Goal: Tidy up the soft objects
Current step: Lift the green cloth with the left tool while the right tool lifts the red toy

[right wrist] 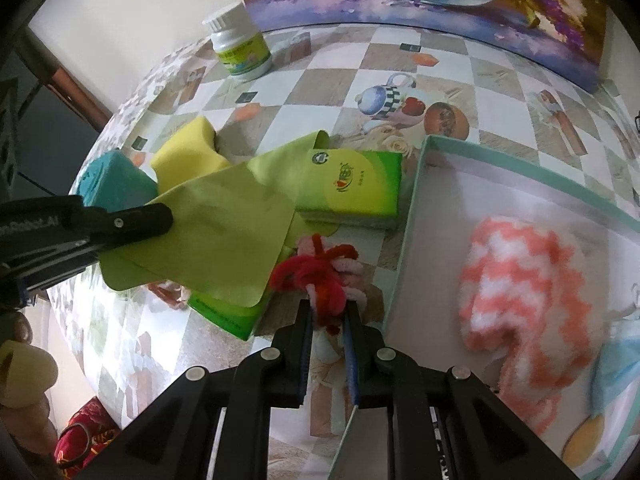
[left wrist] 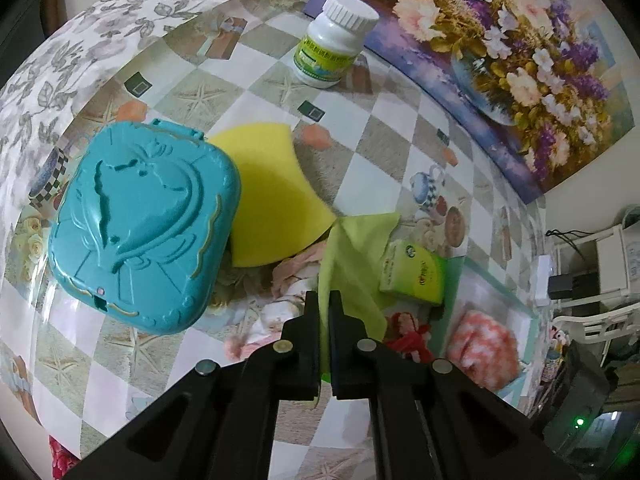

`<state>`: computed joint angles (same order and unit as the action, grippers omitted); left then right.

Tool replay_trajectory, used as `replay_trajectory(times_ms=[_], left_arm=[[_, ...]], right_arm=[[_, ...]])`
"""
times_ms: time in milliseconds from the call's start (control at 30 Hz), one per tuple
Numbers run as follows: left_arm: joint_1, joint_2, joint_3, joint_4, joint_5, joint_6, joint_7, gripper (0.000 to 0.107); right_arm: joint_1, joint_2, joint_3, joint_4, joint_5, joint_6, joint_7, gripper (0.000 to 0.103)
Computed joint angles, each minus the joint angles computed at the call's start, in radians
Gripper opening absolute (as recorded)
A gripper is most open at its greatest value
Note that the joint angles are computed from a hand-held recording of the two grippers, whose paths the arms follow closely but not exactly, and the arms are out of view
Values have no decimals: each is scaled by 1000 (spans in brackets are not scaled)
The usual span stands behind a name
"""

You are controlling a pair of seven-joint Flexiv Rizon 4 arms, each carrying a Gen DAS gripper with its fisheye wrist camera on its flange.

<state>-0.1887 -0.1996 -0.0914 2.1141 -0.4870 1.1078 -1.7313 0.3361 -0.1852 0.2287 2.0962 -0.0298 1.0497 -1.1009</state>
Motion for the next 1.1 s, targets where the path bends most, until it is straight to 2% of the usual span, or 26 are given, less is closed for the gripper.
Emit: replay_trajectory(times_ms=[167,433,667,1033,1100], left_arm=[[4,13,-11,12,-51,28,37,3],[-8,44,-47,40,-222,123,191,3],[-42,47,-83,49,-454,183,395,3],[-104,37,-89,33,-787,171,624,2],[-117,34,-92,25,-883,155,687,1]], right_arm=[[-5,18,-5,9,0,9,15,16],[-5,67,-17,35,-57,48,72,16],[-6,94,-21,51,-106,80,113,16],[-12,100,-19,54,-98,83,115,16],[-13,102,-19,55,-97,85,117,16]])
